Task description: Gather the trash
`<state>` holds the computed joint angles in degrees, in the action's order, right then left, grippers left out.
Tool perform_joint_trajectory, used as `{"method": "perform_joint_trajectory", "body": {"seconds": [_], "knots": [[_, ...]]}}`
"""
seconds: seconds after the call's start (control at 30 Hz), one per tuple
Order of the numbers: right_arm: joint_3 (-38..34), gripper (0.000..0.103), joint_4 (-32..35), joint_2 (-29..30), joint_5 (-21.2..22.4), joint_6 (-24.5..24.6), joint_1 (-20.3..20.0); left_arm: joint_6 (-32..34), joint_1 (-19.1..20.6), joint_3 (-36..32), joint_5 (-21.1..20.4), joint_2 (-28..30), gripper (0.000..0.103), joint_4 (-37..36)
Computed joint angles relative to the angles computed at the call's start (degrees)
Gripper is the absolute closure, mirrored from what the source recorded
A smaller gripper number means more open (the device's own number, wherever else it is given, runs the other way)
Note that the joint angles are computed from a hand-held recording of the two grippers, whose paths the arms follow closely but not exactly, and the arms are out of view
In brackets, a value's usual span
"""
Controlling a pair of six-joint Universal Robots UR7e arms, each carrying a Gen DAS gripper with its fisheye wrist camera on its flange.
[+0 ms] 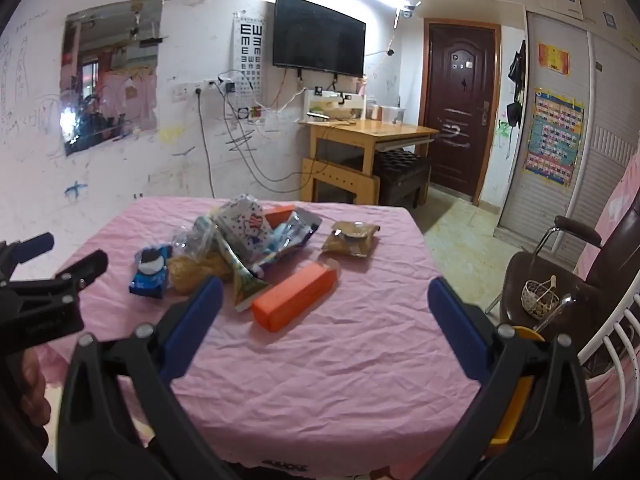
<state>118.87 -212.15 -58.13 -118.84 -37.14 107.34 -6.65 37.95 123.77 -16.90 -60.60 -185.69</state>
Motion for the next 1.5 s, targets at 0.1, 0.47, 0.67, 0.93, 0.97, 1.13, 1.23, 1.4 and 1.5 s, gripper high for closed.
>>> {"method": "perform_joint_trajectory", "body": {"seconds": [0.1,0.47,0.67,0.93,0.97,1.13,1.23,1.4,1.5], "knots": [[-0.12,0.004,0.0,0.08,-0.26,-0.29,0.11,-1.21,0.04,0.04,-0.23,-0.36,0.005,1.25],[-0.23,0.004,0.19,0.12,-0.21,-0.18,0.25,-1.85,-0.33,0.17,0.45,0.24,0.005,1.02],[-0.4,0.004,0.32,0.29,-0.23,-0.18,0.28,-0.75,0.21,-0.24,0.22,0.1,0.005,0.38],[-0.54,0.004,0.2,0.47,-0.2,-0.29,0.32,-1.18,-0.11,0.22,0.48,-0.62,0.005,0.87],[-0.52,0.004,0.14,0.51,-0.38,-0.05,0.57,-1.25,-0.12,0.26,0.44,-0.68,0.005,0.92],[-0.5,0.004,0.3,0.44,-0.28,-0.04,0.55,-1.23,-0.06,0.41,0.29,-0.98,0.005,1.09],[-0.5,0.004,0.28,0.43,-0.26,0.0,0.54,-1.6,-0.03,0.38,0.26,-1.08,0.005,1.64],[-0.6,0.004,0.15,0.61,-0.43,0.02,0.7,-1.74,-0.12,0.43,0.33,-1.09,0.005,1.77],[-1.07,0.004,0.4,0.8,-0.27,-0.03,0.56,-1.63,-0.03,0.52,0.25,-1.21,0.005,1.59]]}}
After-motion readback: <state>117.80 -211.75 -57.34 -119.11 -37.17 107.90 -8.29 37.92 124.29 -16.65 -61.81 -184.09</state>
